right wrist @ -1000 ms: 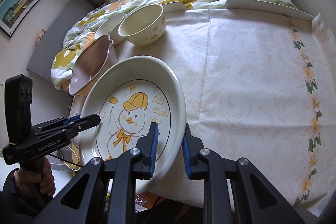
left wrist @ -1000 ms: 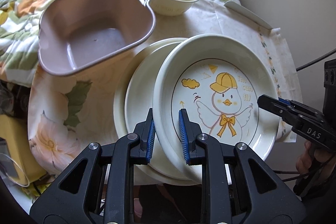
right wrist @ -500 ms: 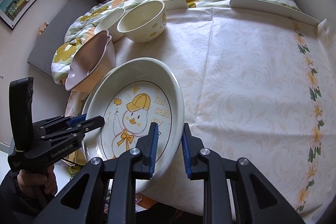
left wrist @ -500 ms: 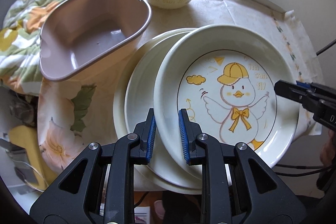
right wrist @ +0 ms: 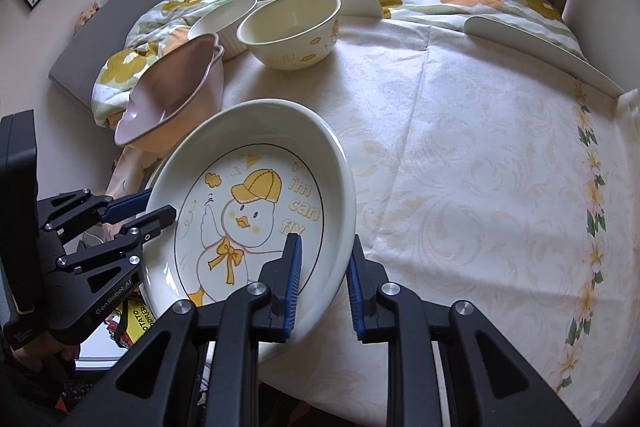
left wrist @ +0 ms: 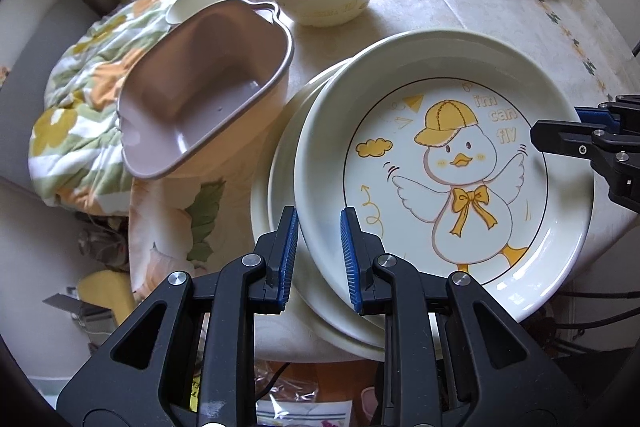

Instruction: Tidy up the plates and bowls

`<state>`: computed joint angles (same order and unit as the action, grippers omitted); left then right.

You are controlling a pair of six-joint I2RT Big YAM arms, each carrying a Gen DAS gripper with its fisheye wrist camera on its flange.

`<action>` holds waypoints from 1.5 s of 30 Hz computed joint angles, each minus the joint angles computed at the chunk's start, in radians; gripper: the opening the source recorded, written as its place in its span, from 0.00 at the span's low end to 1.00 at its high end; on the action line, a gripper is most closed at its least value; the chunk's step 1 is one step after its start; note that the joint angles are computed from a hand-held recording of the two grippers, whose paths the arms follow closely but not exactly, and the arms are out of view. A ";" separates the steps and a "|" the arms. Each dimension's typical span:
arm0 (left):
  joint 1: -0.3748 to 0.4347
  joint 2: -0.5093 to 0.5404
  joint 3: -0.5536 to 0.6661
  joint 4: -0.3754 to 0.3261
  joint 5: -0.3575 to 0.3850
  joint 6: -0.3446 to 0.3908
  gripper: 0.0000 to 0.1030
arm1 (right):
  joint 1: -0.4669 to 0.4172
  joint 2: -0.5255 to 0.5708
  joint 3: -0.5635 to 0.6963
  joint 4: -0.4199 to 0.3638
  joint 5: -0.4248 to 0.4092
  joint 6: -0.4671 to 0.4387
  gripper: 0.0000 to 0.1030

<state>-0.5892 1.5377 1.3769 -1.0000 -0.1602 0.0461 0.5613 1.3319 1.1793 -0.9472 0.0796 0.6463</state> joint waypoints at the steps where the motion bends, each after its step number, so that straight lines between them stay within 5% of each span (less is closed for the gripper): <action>1: -0.001 -0.004 -0.002 0.000 -0.009 0.003 0.18 | 0.001 0.003 0.002 -0.003 0.001 -0.003 0.19; 28: 0.002 -0.018 0.006 -0.024 -0.030 -0.032 0.18 | 0.024 0.024 0.030 -0.042 0.052 -0.043 0.19; 35: 0.011 -0.082 0.055 -0.002 -0.088 -0.067 0.22 | 0.013 -0.030 0.086 -0.038 0.089 -0.095 0.21; 36: 0.014 -0.091 0.062 0.004 -0.101 -0.075 0.25 | 0.014 -0.034 0.096 -0.035 0.098 -0.109 0.25; 38: 0.021 -0.107 0.070 0.023 -0.123 -0.094 0.53 | 0.016 -0.049 0.107 -0.008 0.113 -0.139 0.72; 39: 0.025 -0.118 0.068 0.040 -0.137 -0.108 0.93 | 0.015 -0.061 0.104 0.025 0.109 -0.152 0.82; 42: 0.049 -0.165 0.035 0.126 -0.140 -0.118 1.00 | -0.005 -0.065 0.110 0.064 0.052 -0.170 0.86; 45: 0.088 -0.148 0.061 0.092 -0.107 -0.155 1.00 | -0.025 -0.025 0.148 0.058 0.005 -0.195 0.86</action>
